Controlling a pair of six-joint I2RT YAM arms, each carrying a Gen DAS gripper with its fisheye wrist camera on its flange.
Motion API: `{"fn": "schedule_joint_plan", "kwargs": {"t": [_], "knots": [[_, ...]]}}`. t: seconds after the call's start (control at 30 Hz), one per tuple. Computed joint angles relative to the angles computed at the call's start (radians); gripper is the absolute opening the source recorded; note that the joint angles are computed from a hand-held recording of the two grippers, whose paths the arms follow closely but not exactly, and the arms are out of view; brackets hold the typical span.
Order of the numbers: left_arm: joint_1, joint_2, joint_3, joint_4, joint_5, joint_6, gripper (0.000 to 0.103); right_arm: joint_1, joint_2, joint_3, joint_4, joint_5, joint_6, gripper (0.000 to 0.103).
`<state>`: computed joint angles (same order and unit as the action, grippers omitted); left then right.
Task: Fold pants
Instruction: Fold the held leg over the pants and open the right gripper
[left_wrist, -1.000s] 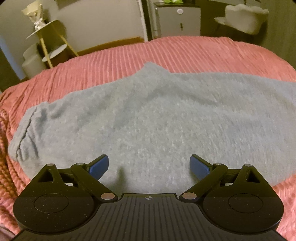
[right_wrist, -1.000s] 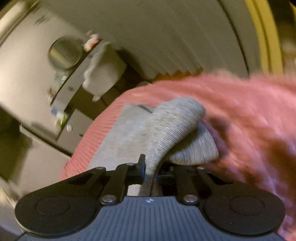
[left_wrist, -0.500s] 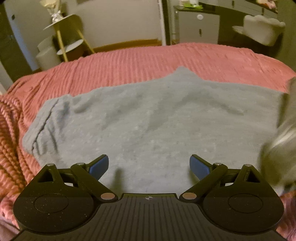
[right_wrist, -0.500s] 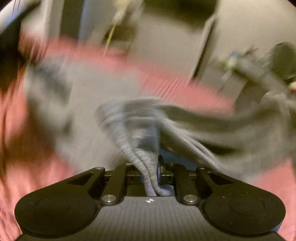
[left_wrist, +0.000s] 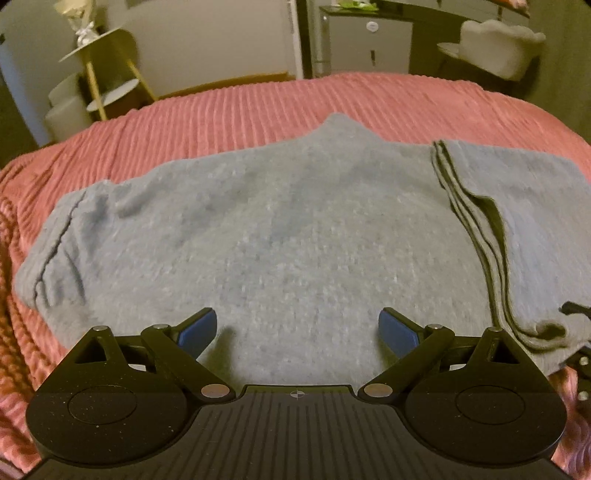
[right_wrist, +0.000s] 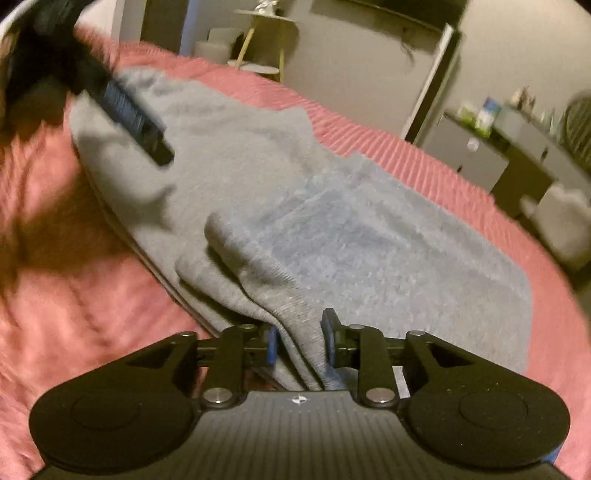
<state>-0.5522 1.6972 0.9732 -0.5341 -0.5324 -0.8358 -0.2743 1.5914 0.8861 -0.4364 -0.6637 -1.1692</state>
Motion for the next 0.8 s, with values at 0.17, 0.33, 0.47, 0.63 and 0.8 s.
{"fn": "schedule_joint_plan", "kwargs": {"t": [0.17, 0.33, 0.47, 0.63, 0.8], "knots": [[-0.015, 0.0, 0.016, -0.006, -0.01, -0.012, 0.098, -0.122, 0.177, 0.35, -0.454, -0.223, -0.027, 0.072], [-0.05, 0.031, 0.048, -0.002, 0.0, -0.022, 0.098, -0.254, 0.194, 0.391, -0.264, -0.448, 0.412, 0.101], [-0.084, 0.09, 0.101, 0.022, 0.037, -0.029, 0.098, -0.239, 0.298, 0.448, -0.272, -0.337, 0.598, 0.101], [-0.135, 0.17, 0.194, 0.014, 0.031, -0.037, 0.098, -0.262, 0.48, 0.608, -0.448, -0.22, 0.885, 0.099], [-0.185, 0.188, 0.249, -0.039, -0.079, -0.061, 0.098, -0.328, 0.345, 0.507, -0.301, -0.162, 0.921, 0.1]]}}
